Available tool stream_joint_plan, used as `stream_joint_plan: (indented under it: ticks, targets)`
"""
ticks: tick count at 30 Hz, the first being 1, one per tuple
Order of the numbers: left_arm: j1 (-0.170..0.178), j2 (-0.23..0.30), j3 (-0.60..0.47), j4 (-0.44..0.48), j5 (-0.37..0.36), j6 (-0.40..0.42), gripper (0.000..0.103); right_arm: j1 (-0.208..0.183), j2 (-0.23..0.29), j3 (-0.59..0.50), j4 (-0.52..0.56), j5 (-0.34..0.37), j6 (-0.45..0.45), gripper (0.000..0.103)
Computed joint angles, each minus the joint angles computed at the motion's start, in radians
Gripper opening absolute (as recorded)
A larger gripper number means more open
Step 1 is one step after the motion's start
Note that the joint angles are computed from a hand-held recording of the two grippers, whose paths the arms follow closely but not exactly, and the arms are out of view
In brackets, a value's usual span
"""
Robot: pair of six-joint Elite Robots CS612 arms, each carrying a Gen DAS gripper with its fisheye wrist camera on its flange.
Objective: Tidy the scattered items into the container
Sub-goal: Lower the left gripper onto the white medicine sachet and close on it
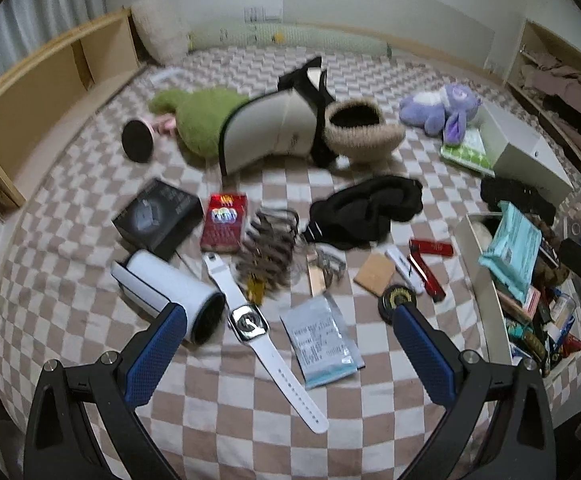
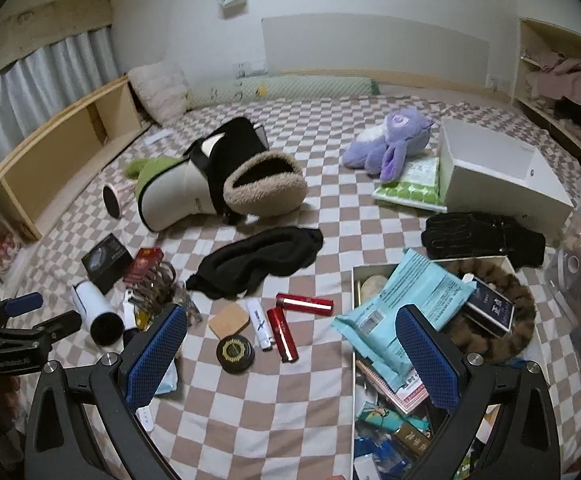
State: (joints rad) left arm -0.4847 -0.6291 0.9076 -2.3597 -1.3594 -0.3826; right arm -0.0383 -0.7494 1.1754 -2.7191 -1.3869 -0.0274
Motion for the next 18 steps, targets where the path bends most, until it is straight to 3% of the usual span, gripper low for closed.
stream_joint_plan:
  ticks: [7,12,18]
  targets:
    - [0.012,0.048,-0.081,0.139,-0.118,-0.039,0.103,-0.005,0.028,-0.061,0.187,0.066,0.015,0.103]
    - [0.029,0.098,-0.156,0.209,-0.239,-0.074,0.103,0.000,0.053,-0.104,0.245,0.069,-0.027,0.103]
    - [0.039,0.164,-0.262,0.351,-0.311,-0.109,0.103,0.003,0.079,-0.143,0.274,0.056,-0.080,0.103]
